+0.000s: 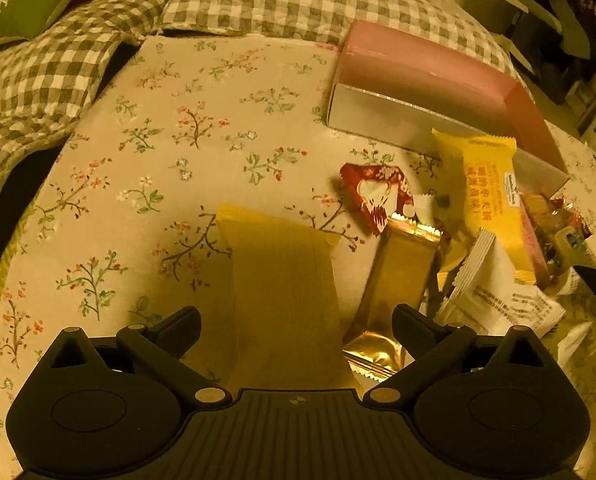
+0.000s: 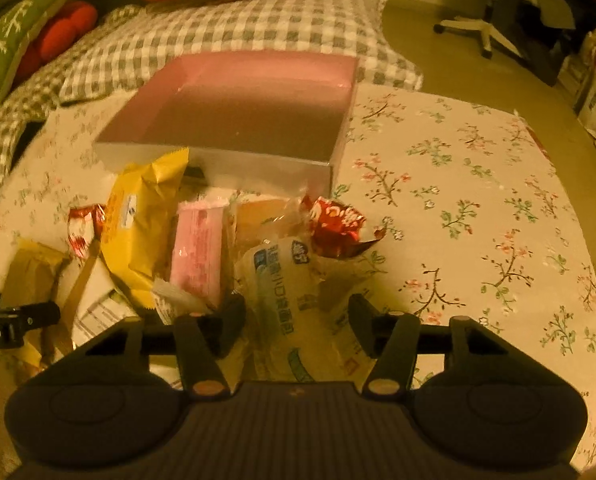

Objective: Organize snacks
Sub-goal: 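Grasp the yellow waffle pack with the left tool while the right grasps the white bread pack, then carry both packs into the pink box and open both tools to release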

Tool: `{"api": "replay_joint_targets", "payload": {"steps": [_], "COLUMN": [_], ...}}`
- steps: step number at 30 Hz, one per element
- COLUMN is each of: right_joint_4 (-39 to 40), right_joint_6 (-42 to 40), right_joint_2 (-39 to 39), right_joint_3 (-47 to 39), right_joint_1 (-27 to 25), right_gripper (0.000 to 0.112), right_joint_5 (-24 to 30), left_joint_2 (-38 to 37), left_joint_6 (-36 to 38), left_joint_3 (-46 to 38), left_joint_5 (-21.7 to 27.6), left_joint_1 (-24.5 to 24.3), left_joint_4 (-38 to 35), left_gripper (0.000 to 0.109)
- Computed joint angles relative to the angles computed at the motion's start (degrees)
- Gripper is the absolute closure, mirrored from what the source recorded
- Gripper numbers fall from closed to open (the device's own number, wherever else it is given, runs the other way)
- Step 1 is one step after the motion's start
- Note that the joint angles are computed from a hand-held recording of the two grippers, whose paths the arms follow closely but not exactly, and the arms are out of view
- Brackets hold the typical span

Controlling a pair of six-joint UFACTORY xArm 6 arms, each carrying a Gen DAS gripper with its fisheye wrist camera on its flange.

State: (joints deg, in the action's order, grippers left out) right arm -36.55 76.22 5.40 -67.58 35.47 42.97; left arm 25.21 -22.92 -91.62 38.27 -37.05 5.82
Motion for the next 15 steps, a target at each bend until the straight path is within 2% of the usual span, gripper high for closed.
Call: {"api": "replay_joint_targets", "payload": {"steps": [4,7,8,9,15], "right_joint_4": [0.8,0.9,1.2,1.5,1.4], "right_joint_6": [-1.6,-1.3,-1.4,-1.4,0.6], "right_joint_2": [1.1,1.0,0.8,0.7,-0.7], "right_joint_3": [-0.7,-0.7,-0.5,-0.3,1.3], "right_joint_1": [0.1,0.1,0.0,-0.2,-0.7], "right_gripper": [0.073,0.077,0.079,0.080,0.083], "right_joint_5": [0.4,-0.1,-0.5,-0.8,-3.1], "left_joint_2": [-0.1,-0.5,-0.7,-0.8,-1.0], "left_joint_6": [0.9,1.5,1.8,2.0,2.9], "left_joint_3": [0.7,1.8,2.1,2.3,2.5], "left_joint_5": [-0.6,-2.9,-3.5,-3.9,-4.6], "left_joint_1": [0.1,0.2,0.2,0.2,0.2], "left_joint_4": [-1.9,-2.1,-2.3,-2.2,-3.1], "left_gripper": [0.019,0.039,0.048,0.063,0.067]}}
